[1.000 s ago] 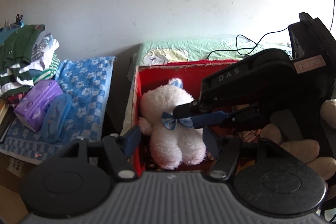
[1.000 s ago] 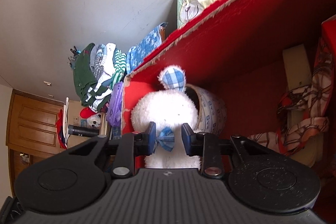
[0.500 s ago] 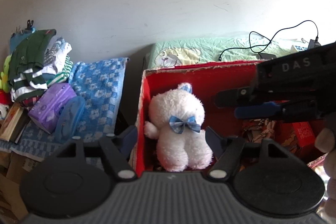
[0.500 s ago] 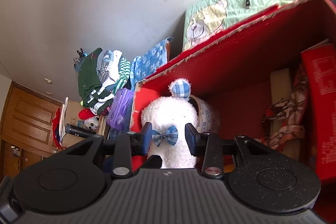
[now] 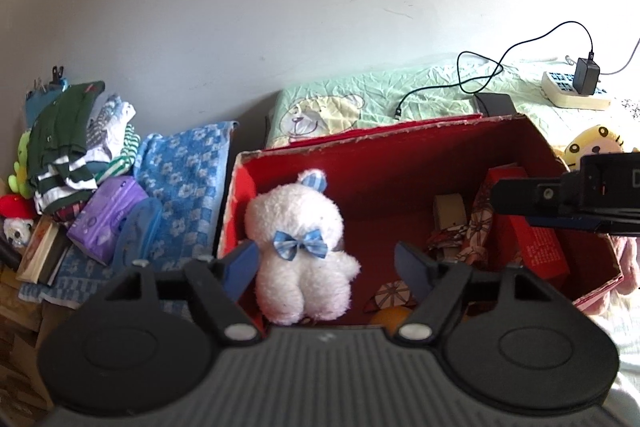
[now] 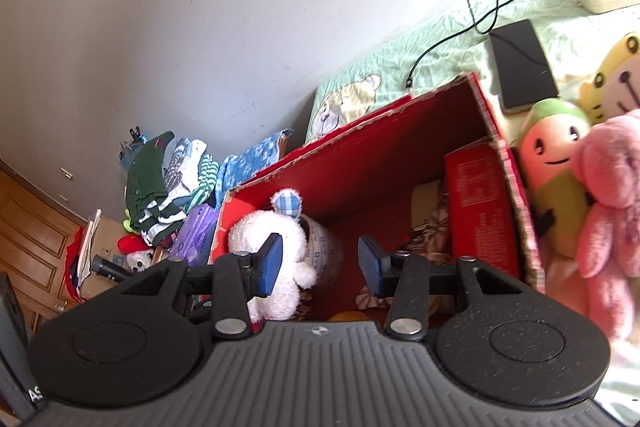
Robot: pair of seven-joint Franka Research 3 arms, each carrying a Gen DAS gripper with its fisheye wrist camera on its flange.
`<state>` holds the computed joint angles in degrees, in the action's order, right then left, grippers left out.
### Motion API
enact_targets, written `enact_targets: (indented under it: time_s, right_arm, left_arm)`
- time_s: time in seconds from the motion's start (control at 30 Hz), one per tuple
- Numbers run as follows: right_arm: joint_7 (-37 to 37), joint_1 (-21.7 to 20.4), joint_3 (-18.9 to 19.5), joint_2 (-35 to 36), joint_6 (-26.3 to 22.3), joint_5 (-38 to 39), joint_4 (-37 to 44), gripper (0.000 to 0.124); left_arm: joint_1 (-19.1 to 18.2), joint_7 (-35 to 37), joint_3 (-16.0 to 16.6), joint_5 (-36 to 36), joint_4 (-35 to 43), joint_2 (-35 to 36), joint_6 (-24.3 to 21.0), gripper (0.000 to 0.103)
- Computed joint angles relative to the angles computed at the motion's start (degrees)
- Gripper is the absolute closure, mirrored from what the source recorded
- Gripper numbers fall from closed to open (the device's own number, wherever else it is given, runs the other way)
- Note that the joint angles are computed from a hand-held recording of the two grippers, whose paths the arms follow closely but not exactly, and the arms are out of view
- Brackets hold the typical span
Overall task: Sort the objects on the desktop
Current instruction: 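Lower the bear into the red box and open the right tool, then withdraw the right tool from the box back over the bed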
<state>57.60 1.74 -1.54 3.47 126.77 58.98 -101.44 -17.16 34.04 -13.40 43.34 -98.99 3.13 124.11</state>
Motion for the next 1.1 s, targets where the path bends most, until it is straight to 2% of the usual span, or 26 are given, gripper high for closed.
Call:
enact_targets:
  time_s: [0.13, 0.2, 0.37, 0.5, 0.6, 0.7, 0.87, 1.1]
  right_arm:
    - [-1.7, -0.8, -0.9, -1.4, 0.3, 0.4, -1.4, 0.078]
    - [-2.5, -1.5, -1.6, -1.6, -1.2, 1.3, -1.5, 0.078]
    - [-5.3, -3.6, -3.1, -2.2, -3.7, 3.3, -2.1, 0.078]
    - [-5.0, -5.7, -4.4, -1.5, -6.4, 2.9, -1.2, 0.078]
    - [-5.1, -7.5, -5.1, -0.6, -8.4, 2.8, -0.3, 0.078]
    - [-5.3, -9.4, -5.6, 0.4, -10.1, 2.9, 0.7, 0.078]
    - [-6.4, -12.2, -6.3, 2.0, -11.2, 1.4, 2.5, 0.078]
    - [-5.2, -16.9, -7.1, 6.4, -12.0, -2.9, 8.1, 0.078]
  left_arm:
    - [-1.0, -0.5, -0.5, -1.1, 2.7, 1.8, -1.1, 0.026]
    - [-1.8, -0.6, -0.7, -1.6, 4.5, 3.0, -1.9, 0.030]
    - [-4.5, -1.4, -0.9, -0.8, 8.5, 5.7, -2.7, 0.032]
    - [-7.9, -1.1, -0.7, -0.2, 15.5, 11.0, -6.6, 0.034]
    - [-10.1, -0.4, 0.0, -0.7, 19.8, 14.1, -7.9, 0.035]
    - [-12.2, 0.4, 0.5, -0.9, 22.9, 16.4, -6.8, 0.036]
    - [-15.0, 1.9, 1.0, -2.3, 27.3, 20.5, -1.2, 0.036]
    - [-19.8, 5.7, 2.6, -8.0, 42.0, 31.9, 1.1, 0.037]
